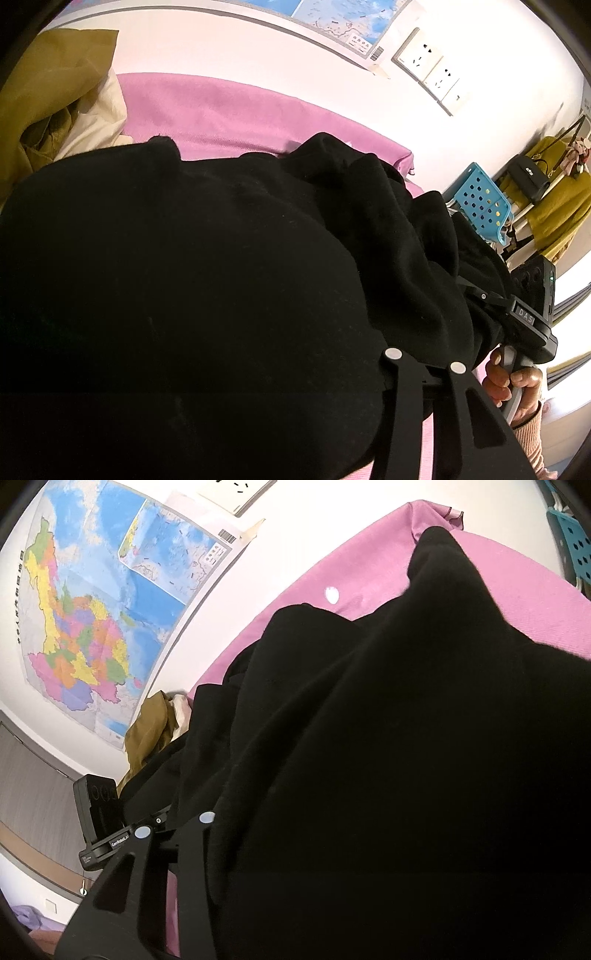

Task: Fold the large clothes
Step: 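Grasp the folded black coat bundle with both grippers and lift it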

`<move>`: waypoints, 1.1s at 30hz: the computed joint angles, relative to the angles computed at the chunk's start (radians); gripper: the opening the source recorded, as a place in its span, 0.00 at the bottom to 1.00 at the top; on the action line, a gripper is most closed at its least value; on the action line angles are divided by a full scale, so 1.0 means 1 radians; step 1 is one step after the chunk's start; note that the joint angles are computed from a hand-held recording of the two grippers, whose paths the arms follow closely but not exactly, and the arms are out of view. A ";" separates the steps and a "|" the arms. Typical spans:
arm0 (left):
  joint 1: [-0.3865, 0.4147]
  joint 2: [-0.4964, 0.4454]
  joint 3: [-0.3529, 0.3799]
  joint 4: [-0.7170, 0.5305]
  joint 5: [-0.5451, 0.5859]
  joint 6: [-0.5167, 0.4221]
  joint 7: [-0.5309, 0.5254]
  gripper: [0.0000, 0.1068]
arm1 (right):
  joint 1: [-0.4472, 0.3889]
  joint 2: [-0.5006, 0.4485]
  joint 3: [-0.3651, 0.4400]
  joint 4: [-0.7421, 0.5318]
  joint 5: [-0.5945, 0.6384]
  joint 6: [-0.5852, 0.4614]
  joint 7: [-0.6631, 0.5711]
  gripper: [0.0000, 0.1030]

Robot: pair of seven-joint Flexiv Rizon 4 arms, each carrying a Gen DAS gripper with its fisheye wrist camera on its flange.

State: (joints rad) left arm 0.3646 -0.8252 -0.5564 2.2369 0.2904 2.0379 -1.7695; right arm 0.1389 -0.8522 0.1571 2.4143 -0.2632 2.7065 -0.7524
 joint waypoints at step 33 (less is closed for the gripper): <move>0.257 -0.124 -0.174 0.104 0.105 0.003 0.101 0.36 | 0.044 0.022 0.029 0.088 -0.005 0.090 -0.024 0.23</move>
